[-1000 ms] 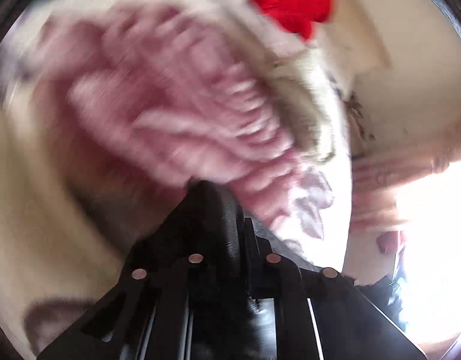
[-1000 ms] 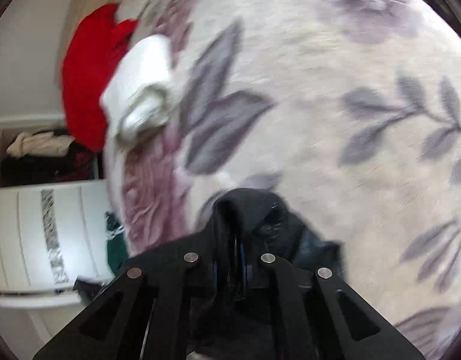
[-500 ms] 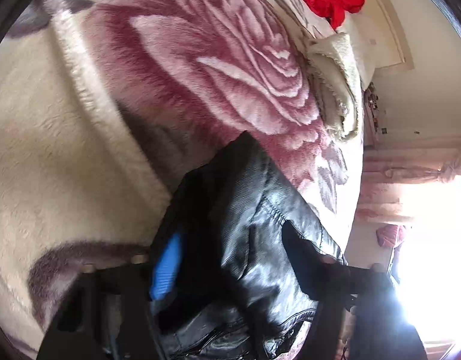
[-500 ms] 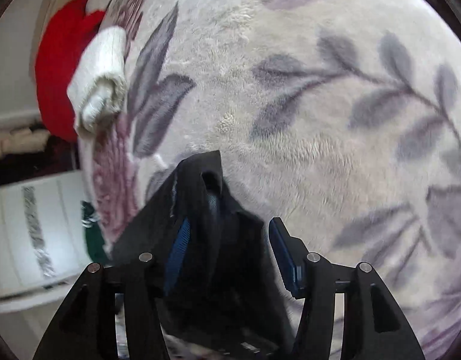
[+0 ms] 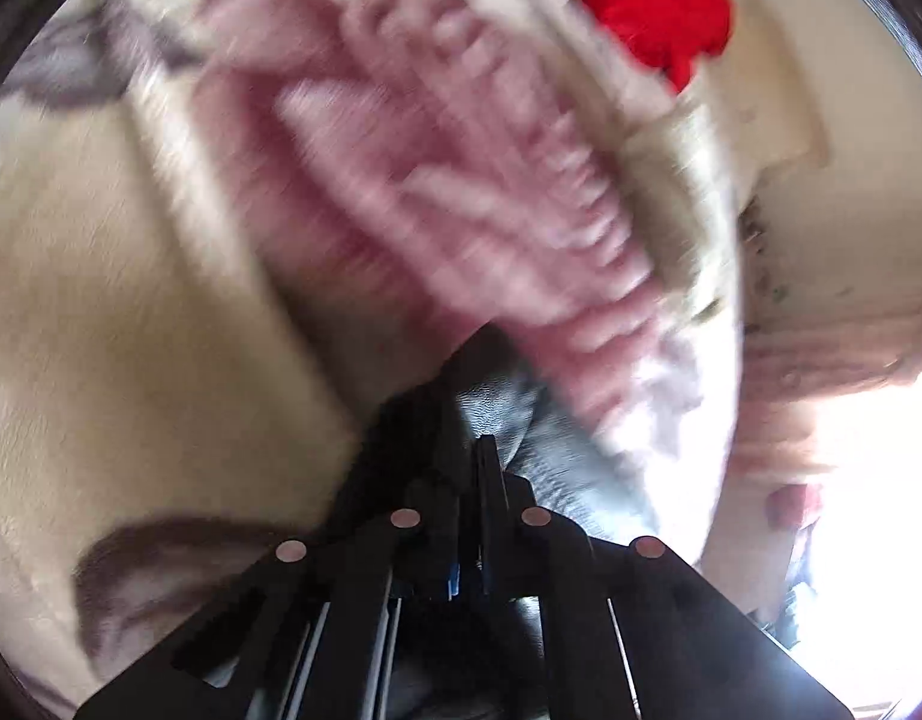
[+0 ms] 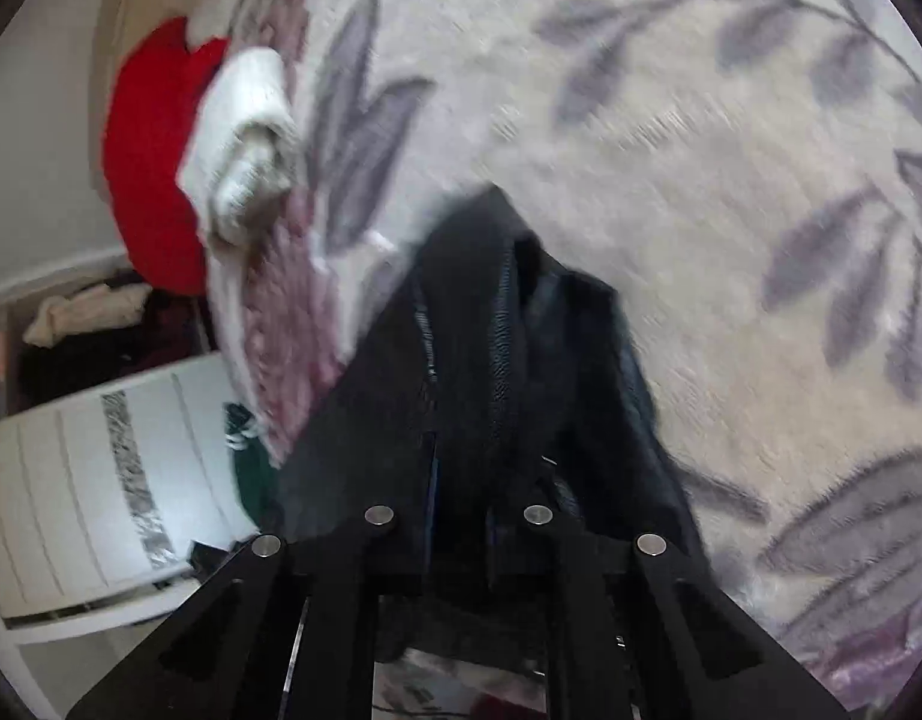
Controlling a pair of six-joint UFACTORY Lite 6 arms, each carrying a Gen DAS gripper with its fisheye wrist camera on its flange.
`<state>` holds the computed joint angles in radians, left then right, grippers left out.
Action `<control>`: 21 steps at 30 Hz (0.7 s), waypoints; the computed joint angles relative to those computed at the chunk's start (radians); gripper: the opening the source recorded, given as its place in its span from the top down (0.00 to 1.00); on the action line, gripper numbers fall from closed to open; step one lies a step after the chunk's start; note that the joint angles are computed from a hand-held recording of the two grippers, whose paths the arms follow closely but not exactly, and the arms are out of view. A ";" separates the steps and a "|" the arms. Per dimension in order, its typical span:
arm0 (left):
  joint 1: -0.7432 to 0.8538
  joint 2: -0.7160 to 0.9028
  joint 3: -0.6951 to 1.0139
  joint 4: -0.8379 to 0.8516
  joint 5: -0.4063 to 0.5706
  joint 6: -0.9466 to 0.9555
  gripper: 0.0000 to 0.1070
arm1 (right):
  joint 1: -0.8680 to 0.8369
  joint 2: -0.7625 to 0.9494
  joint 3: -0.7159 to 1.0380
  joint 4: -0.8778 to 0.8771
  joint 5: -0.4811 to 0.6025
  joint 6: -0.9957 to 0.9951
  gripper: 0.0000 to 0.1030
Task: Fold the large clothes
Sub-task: 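Grasp the folded jacket edge with both tools and fold it over again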
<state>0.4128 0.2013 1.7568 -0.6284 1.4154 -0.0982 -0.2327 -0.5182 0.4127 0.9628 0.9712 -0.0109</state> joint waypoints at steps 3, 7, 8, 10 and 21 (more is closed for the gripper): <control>-0.011 -0.067 -0.144 0.037 0.000 0.049 0.97 | 0.074 0.059 -0.049 -0.051 -0.077 0.028 0.89; 0.015 -0.097 -0.124 0.012 0.028 0.038 0.96 | 0.142 0.125 0.001 -0.102 -0.127 0.059 0.85; 0.025 -0.090 -0.092 0.007 0.051 0.024 0.94 | 0.127 0.116 0.002 -0.093 -0.109 0.054 0.79; 0.041 -0.067 0.005 0.013 0.127 -0.011 0.92 | 0.080 0.103 0.017 -0.126 -0.036 0.075 0.57; -0.428 0.044 0.481 0.317 0.224 -0.187 0.53 | 0.372 -0.124 0.246 -0.455 0.049 0.587 0.52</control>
